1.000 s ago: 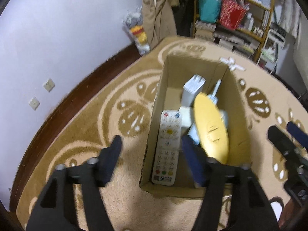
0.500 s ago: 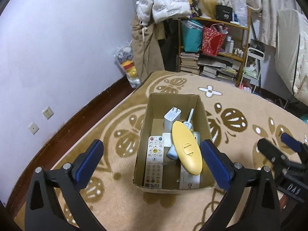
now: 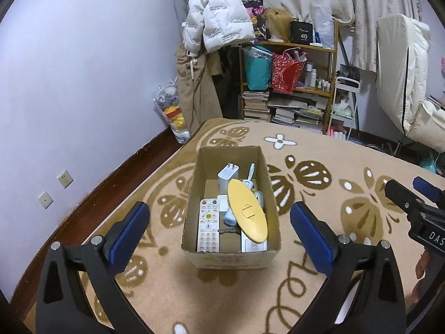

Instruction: Organize rigid objects

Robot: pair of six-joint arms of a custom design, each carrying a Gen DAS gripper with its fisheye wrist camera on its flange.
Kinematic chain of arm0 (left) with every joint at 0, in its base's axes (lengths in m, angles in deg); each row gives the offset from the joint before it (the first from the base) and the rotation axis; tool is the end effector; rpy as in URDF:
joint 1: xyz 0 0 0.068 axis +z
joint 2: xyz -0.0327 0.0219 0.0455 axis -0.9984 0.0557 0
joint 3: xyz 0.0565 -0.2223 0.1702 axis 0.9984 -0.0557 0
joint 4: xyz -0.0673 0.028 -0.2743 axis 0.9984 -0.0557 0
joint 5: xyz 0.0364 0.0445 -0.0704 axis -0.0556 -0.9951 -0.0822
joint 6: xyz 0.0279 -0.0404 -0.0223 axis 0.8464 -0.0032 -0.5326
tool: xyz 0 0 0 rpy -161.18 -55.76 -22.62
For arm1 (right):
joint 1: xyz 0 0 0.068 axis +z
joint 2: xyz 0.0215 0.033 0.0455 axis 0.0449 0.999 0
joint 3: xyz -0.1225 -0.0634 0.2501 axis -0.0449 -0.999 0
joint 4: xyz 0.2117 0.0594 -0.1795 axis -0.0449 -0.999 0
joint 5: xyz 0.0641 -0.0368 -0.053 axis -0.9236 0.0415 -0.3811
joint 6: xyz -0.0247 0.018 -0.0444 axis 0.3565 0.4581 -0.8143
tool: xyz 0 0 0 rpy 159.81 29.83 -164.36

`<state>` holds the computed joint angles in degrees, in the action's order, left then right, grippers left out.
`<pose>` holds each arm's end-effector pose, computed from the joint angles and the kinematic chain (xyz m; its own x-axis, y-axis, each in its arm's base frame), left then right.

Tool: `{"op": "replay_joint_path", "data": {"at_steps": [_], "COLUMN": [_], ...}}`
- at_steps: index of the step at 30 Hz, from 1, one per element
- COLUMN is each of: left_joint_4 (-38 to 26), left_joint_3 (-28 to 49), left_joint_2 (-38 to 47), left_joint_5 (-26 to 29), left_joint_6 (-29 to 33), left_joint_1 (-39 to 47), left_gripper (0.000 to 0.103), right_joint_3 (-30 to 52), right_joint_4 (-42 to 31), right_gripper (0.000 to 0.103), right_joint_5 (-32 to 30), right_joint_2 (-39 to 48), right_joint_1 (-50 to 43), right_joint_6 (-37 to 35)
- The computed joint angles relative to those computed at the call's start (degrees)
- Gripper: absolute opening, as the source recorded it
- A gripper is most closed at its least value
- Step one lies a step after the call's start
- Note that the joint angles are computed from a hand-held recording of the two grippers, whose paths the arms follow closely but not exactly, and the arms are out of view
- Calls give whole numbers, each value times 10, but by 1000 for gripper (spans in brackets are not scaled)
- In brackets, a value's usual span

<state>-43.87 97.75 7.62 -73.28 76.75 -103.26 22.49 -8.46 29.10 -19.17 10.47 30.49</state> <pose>0.1793 -0.0430 0.2679 -0.6081 0.0670 -0.7910 0.0045 0.9967 0.0809 0.1890 0.0258 0.2533 -0.5735 0.1400 -0.8072 -0.0009 0.9852 0.1715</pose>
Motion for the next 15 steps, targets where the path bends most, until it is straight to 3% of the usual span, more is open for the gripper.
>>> {"op": "replay_joint_path", "data": {"at_steps": [8,15], "left_joint_4": [-20,-23], "left_joint_3": [-12,-29], "left_joint_2": [-49,-68], "left_joint_5": [-47,-67], "left_joint_6": [-16,-29], "left_joint_1": [-58,-84], "left_gripper": [100,100], "right_joint_3": [-39,-56], "right_joint_4": [-14,-39], "right_gripper": [103,103], "right_joint_5": [22,-6], "right_joint_2": [-103,-149], "right_joint_1": [3,-22], "right_joint_6": [-7,-7]}}
